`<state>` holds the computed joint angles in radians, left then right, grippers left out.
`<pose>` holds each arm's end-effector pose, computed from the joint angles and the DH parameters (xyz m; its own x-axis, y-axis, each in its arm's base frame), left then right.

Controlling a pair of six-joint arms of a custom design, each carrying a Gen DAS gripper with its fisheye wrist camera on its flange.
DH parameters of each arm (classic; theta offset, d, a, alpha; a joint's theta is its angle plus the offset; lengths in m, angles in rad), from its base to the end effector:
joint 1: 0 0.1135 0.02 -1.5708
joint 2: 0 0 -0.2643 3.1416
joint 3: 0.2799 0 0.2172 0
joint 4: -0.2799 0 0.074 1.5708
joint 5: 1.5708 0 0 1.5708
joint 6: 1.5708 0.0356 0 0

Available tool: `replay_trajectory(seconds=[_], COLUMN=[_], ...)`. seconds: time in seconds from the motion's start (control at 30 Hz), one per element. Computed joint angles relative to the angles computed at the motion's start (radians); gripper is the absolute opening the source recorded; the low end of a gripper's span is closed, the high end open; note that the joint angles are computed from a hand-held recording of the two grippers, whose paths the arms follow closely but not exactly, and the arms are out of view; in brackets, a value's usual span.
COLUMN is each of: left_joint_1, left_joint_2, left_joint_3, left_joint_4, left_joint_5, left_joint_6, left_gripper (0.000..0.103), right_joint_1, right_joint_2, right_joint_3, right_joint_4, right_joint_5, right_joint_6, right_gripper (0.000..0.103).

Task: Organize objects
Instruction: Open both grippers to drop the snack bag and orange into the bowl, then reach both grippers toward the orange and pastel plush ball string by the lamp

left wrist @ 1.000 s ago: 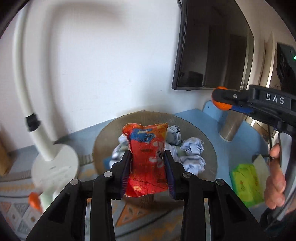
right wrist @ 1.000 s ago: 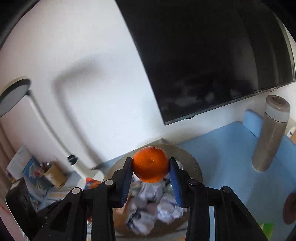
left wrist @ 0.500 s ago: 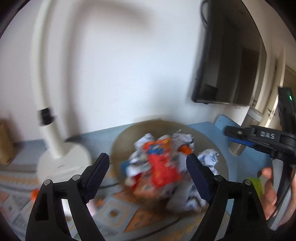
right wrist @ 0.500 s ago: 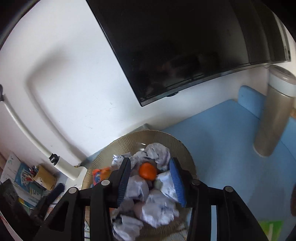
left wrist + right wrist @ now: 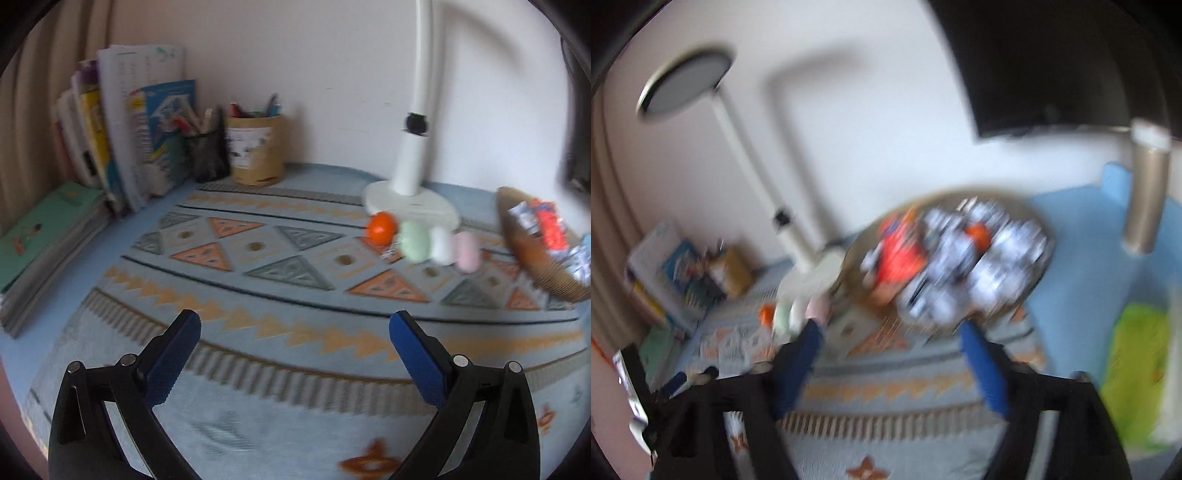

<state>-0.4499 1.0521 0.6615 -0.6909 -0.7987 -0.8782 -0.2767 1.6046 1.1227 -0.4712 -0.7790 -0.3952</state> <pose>0.1473 -0.0428 0.2318 -0.5077 -0.3511 -0.7868 -0.6116 0.7901 0.0421 0.2947 -0.0577 0.2531 -0.6479 -0.1008 -0.7550 -0.4837 0.8201 0.3056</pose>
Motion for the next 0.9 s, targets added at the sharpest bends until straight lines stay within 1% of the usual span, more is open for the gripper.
replay_trajectory(seconds=[0.07,0.1,0.17,0.2,0.23,0.27,0.33,0.43,0.47,0.53,0.63,0.77,0.8,0.83,0.9], left_joint_1=[-0.028,-0.026,-0.024,-0.009,0.01,0.019,0.023,0.054,0.061,0.069,0.075,0.081,0.097,0.125,0.21], left_joint_2=[0.027,0.036,0.043,0.051,0.063,0.086,0.113,0.125,0.132,0.128,0.126,0.098,0.067,0.047,0.021], left_joint_3=[0.012,0.01,-0.003,-0.011,-0.011,0.003,0.022,0.018,0.017,0.014,0.012,0.0,-0.016,-0.026,-0.025], left_joint_4=[-0.049,-0.042,-0.01,0.017,0.029,0.028,0.009,0.026,0.029,0.034,0.043,0.054,0.08,0.106,0.148], left_joint_5=[-0.073,-0.081,-0.056,-0.022,0.032,0.054,0.058,0.094,0.103,0.117,0.127,0.137,0.173,0.218,0.34], left_joint_6=[-0.029,-0.009,0.033,0.065,0.097,0.101,0.088,0.099,0.098,0.103,0.115,0.118,0.155,0.205,0.32], left_gripper=[0.102,0.102,0.102,0.102,0.102,0.102,0.102,0.102,0.102,0.102,0.102,0.102,0.102,0.102,0.102], right_joint_1=[0.05,0.08,0.123,0.146,0.159,0.168,0.186,0.207,0.216,0.258,0.286,0.296,0.291,0.287,0.313], right_joint_2=[-0.034,-0.045,-0.056,-0.048,-0.033,-0.021,-0.004,0.009,0.018,0.021,-0.001,0.006,0.011,0.027,0.061], right_joint_3=[-0.099,-0.143,-0.193,-0.201,-0.206,-0.209,-0.23,-0.294,-0.304,-0.307,-0.341,-0.334,-0.321,-0.285,-0.189], right_joint_4=[0.054,0.083,0.129,0.133,0.138,0.145,0.184,0.286,0.304,0.317,0.353,0.342,0.317,0.26,0.12], right_joint_5=[0.054,0.078,0.133,0.163,0.178,0.186,0.221,0.251,0.264,0.327,0.356,0.36,0.338,0.309,0.311], right_joint_6=[-0.021,-0.032,-0.028,-0.027,-0.027,-0.025,-0.02,-0.018,-0.019,-0.026,-0.053,-0.067,-0.081,-0.114,-0.185], right_gripper=[0.091,0.091,0.091,0.091,0.091,0.091,0.091,0.091,0.091,0.091,0.091,0.091,0.091,0.091,0.091])
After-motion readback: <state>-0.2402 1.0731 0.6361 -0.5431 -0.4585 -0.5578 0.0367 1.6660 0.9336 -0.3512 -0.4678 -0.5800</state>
